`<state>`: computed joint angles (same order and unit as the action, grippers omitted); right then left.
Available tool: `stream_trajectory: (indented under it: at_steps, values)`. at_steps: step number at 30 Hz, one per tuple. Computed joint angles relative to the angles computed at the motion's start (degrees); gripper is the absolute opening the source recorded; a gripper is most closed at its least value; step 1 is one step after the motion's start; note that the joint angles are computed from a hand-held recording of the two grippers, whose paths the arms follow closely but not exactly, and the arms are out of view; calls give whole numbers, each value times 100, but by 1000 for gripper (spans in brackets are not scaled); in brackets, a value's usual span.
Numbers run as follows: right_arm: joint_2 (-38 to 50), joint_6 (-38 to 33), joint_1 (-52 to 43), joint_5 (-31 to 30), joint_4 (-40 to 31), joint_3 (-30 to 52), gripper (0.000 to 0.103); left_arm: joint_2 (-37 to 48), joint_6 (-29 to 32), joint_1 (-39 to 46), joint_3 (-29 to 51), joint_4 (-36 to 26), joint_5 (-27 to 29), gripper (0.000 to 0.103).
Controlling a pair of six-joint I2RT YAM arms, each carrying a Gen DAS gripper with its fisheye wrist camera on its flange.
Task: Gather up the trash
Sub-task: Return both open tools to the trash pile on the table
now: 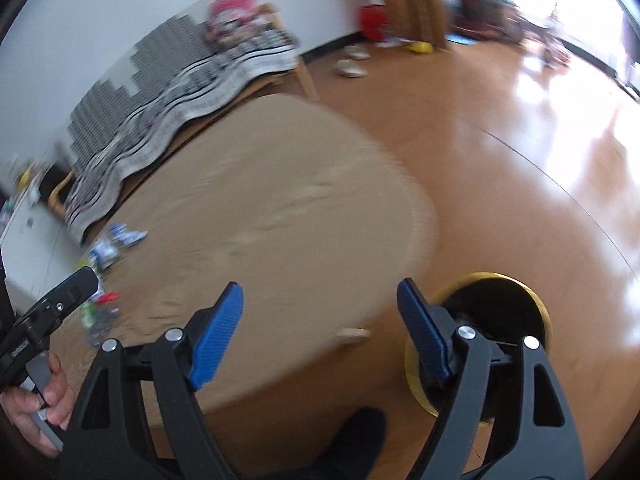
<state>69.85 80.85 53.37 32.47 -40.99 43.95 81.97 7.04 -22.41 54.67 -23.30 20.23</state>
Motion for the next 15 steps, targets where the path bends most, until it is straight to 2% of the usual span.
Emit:
stream_trajectory:
  at_steps: [3,7,10,13,15]
  values:
    - [1468,-990,-274,-328,704,1257,77,239,748,1473,295,-356,355,85]
    - [3218,-1819,-397,-757,868,3154,77,1167,1460,3100,1015,-628,553,85]
    - [4460,-2200,-417,-1080,692,4693,77,1811,1581,3711,1490,-753,643,85]
    - [5484,-2464,-458,-1467,481,6059,77,2783,1525,4192,2461,-1470,989,85]
    - [5967,-2526,-437,-1617,379,6722,77,2912,1536,4207,2443,-1258,789,85]
